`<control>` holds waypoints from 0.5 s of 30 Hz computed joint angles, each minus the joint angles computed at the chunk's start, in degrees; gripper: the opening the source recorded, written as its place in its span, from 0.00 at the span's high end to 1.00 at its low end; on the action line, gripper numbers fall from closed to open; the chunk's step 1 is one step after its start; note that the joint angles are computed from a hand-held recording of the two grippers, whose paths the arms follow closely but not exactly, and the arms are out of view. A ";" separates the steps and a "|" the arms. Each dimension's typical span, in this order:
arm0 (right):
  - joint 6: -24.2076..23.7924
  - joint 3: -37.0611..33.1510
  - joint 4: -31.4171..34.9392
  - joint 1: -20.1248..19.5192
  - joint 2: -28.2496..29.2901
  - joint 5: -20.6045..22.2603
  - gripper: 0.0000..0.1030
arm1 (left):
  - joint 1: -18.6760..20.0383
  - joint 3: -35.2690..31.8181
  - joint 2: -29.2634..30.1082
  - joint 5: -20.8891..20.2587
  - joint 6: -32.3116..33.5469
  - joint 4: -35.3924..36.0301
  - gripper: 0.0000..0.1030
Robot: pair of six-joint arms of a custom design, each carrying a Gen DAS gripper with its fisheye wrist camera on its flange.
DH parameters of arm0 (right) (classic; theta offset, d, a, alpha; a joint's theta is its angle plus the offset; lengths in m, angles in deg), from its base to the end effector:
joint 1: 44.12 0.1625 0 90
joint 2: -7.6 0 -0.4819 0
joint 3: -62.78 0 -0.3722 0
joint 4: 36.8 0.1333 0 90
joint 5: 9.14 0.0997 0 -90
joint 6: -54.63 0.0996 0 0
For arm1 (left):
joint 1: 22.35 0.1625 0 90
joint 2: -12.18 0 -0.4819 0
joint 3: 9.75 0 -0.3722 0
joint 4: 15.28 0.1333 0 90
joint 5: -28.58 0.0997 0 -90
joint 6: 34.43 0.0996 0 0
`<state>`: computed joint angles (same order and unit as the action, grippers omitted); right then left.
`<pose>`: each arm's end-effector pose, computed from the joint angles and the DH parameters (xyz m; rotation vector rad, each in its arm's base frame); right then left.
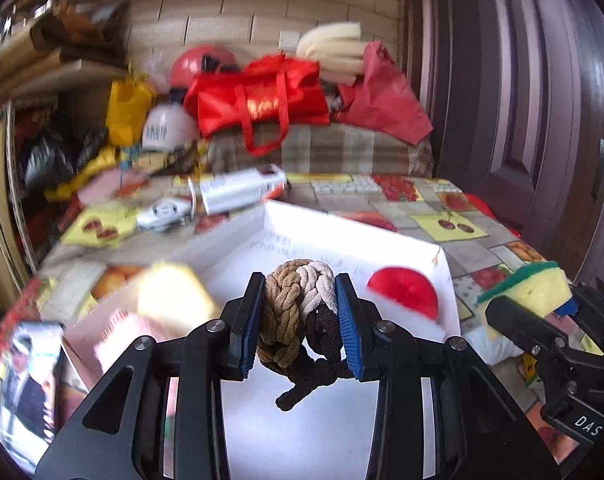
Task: Organize soft objects
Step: 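Carry the rope toy and sponge over the white tray with both tools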
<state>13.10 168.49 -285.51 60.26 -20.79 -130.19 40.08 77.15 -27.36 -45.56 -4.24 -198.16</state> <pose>0.2296 -0.5656 0.1143 0.4890 -1.8882 1.4622 -0.2104 -0.7497 0.1995 1.1420 2.3905 -1.1009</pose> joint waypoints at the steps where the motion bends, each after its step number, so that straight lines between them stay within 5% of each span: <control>1: 0.02 -0.19 0.34 -0.01 0.00 0.08 0.49 | 0.17 -0.28 -0.07 -0.53 -0.41 -0.16 0.66; 15: 2.13 -4.73 7.76 0.19 0.87 -0.83 0.49 | 1.77 -3.26 -0.22 0.59 -4.54 3.38 0.66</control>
